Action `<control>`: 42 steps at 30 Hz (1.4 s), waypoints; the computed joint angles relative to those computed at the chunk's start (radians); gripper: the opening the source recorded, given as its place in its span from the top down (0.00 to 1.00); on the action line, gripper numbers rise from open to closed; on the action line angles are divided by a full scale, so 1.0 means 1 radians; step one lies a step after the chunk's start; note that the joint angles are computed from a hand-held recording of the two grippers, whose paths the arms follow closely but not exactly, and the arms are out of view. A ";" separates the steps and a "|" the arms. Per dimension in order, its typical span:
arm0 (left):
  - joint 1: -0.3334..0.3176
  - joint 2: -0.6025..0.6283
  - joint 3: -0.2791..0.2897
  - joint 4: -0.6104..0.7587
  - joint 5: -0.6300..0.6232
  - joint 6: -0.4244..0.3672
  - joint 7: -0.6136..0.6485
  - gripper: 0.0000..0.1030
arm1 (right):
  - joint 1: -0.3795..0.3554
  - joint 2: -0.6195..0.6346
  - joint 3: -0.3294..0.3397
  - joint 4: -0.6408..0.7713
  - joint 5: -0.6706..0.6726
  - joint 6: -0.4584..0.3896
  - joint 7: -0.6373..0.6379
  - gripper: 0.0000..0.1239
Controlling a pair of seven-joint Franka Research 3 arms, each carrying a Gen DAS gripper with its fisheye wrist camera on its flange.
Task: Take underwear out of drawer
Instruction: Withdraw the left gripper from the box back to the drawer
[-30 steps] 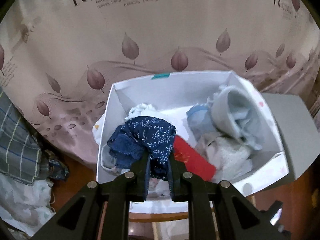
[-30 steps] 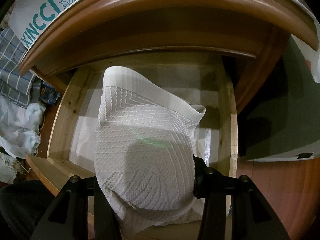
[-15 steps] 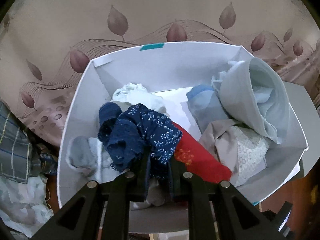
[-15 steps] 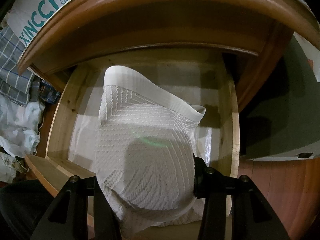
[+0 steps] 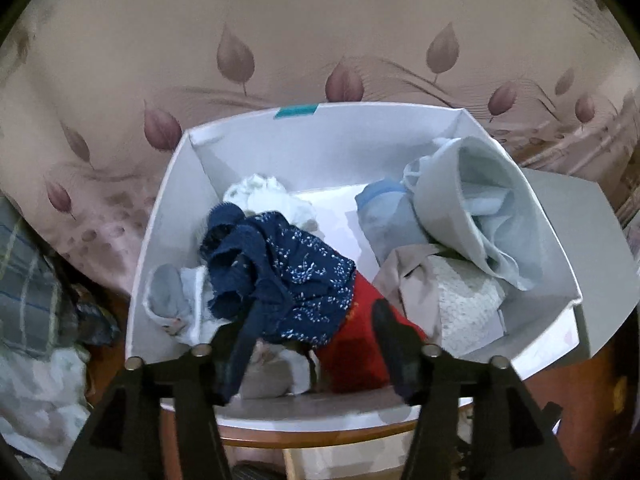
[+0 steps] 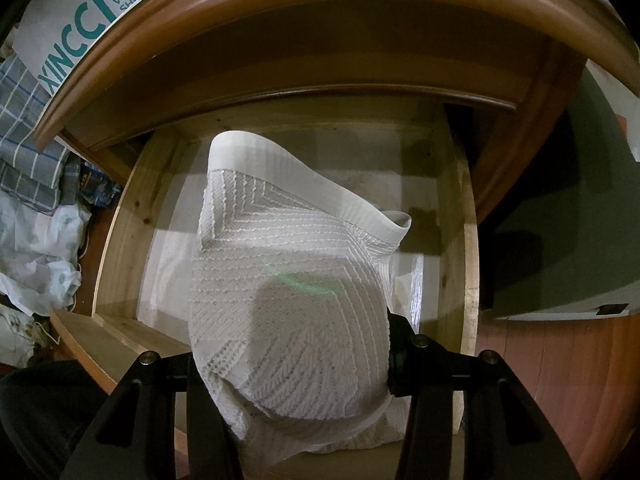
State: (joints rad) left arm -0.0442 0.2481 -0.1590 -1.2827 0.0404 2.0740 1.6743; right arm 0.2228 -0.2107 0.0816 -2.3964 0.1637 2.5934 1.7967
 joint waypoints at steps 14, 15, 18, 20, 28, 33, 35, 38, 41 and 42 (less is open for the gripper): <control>0.006 -0.168 0.016 -0.156 0.004 0.104 -0.023 0.39 | 0.001 0.000 -0.002 -0.003 0.004 0.000 -0.006 0.64; 0.009 -0.196 0.021 -0.192 0.009 0.124 -0.034 0.39 | 0.002 0.000 -0.002 -0.002 0.005 -0.001 -0.007 0.64; 0.017 -0.292 0.035 -0.319 0.019 0.189 -0.049 0.39 | 0.001 0.006 0.002 0.005 -0.004 -0.003 -0.001 0.64; 0.021 -0.353 0.045 -0.408 0.034 0.233 -0.062 0.39 | 0.001 0.005 0.001 0.004 -0.007 -0.004 -0.003 0.64; 0.038 -0.553 0.062 -0.766 0.134 0.388 -0.160 0.39 | -0.004 0.007 0.009 0.005 -0.037 -0.008 0.028 0.64; 0.038 -0.571 0.053 -0.910 0.199 0.426 -0.217 0.39 | -0.004 0.015 0.017 0.012 -0.072 -0.014 0.057 0.64; 0.035 -0.572 0.051 -0.954 0.219 0.463 -0.234 0.39 | -0.005 0.017 0.020 0.014 -0.089 -0.014 0.072 0.64; 0.043 -0.565 0.036 -1.004 0.276 0.520 -0.287 0.39 | -0.002 0.025 0.021 0.019 -0.102 -0.018 0.090 0.64; 0.038 -0.553 0.028 -1.029 0.303 0.546 -0.328 0.39 | -0.002 0.026 0.022 0.018 -0.121 -0.016 0.112 0.64; 0.032 -0.551 0.030 -1.036 0.302 0.556 -0.331 0.39 | -0.001 0.026 0.020 0.017 -0.119 -0.015 0.115 0.64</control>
